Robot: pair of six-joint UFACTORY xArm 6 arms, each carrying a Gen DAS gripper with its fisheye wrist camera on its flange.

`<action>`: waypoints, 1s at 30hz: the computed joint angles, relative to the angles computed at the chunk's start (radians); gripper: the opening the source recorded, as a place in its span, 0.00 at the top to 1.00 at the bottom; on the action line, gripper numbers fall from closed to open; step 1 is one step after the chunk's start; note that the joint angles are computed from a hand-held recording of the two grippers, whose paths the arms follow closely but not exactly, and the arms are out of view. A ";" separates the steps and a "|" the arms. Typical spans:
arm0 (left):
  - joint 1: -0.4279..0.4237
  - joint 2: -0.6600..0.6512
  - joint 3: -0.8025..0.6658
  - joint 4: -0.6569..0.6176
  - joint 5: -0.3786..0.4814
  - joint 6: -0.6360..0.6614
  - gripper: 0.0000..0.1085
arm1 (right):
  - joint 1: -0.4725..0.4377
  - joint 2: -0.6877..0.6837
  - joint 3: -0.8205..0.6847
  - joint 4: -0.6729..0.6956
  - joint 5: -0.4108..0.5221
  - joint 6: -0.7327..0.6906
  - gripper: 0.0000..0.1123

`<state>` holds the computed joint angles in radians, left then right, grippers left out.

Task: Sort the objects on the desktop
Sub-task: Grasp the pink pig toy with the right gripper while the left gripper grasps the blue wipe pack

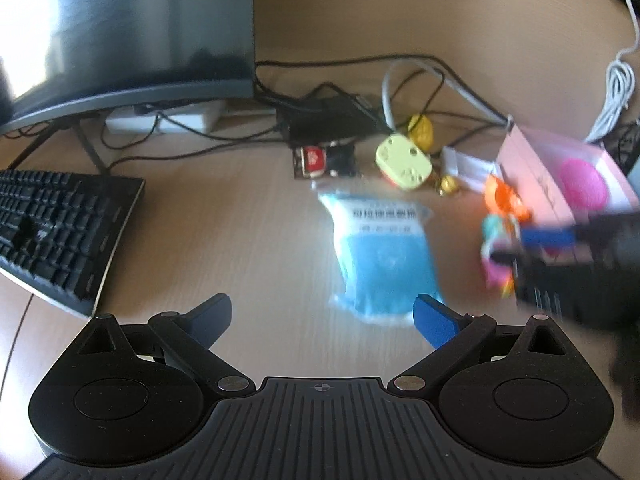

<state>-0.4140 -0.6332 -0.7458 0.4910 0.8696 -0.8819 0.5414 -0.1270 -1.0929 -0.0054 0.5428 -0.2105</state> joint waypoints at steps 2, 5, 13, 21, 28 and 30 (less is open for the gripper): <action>0.009 0.025 -0.013 -0.002 -0.024 0.011 0.08 | 0.004 -0.065 0.063 0.080 0.009 -0.084 0.70; 0.012 0.077 -0.033 -0.023 -0.065 0.053 0.08 | 0.007 -0.175 0.161 0.168 0.052 -0.161 0.70; -0.002 0.232 -0.102 0.013 -0.065 0.102 0.09 | -0.085 -0.385 0.321 0.195 0.162 -0.135 0.71; 0.008 0.202 -0.078 -0.008 -0.057 0.135 0.39 | -0.130 -0.439 0.357 0.233 0.156 -0.103 0.59; -0.055 0.057 0.020 -0.114 -0.042 0.244 0.40 | -0.083 -0.433 0.344 0.320 0.165 -0.203 0.49; -0.080 0.013 0.051 -0.143 -0.026 0.272 0.39 | -0.063 -0.424 0.339 0.323 0.162 -0.224 0.45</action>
